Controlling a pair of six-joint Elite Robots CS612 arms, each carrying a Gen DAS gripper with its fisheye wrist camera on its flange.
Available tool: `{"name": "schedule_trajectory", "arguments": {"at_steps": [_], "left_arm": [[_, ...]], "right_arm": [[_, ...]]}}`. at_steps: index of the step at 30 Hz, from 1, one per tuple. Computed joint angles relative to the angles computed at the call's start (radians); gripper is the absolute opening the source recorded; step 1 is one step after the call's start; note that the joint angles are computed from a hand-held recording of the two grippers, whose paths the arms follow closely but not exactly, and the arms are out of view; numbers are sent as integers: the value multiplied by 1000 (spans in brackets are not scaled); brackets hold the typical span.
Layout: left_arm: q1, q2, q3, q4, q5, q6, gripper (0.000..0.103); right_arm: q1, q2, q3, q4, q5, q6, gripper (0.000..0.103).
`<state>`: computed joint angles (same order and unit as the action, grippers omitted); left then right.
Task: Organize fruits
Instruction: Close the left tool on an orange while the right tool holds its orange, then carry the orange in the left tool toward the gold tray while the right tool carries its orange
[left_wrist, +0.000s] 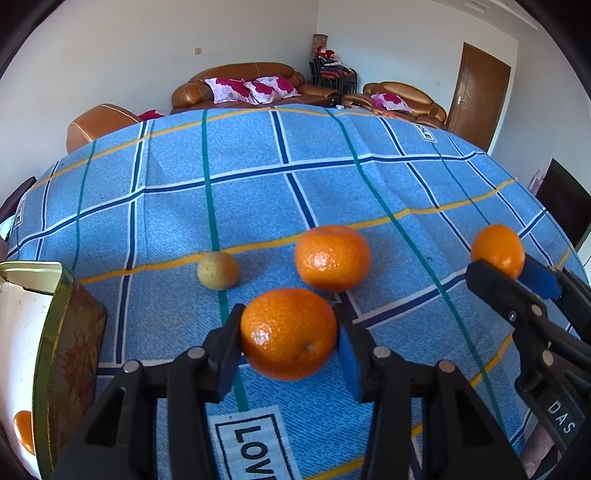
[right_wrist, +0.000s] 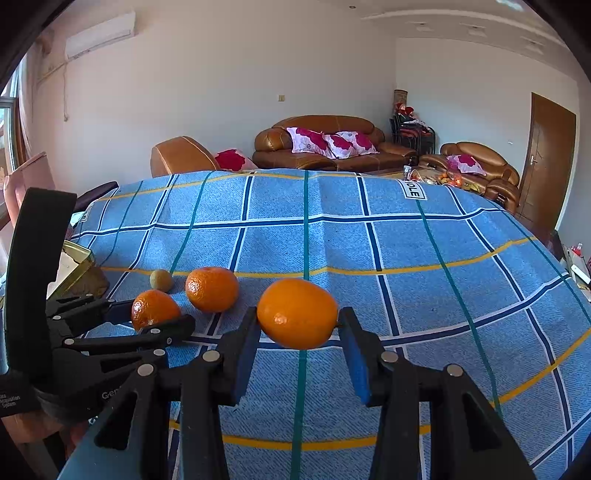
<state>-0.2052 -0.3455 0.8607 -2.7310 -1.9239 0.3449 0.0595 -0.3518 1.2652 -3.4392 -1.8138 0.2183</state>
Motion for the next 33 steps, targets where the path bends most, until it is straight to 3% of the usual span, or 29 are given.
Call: {"name": "schedule_trajectory", "arguments": {"at_steps": [21, 33], "left_arm": [[26, -11, 49, -185, -46, -79, 48], [25, -28, 117, -373, -16, -59, 48]], "right_arm": [[8, 10, 12, -138, 0, -45, 45], [19, 19, 9, -208, -28, -100, 45]]}}
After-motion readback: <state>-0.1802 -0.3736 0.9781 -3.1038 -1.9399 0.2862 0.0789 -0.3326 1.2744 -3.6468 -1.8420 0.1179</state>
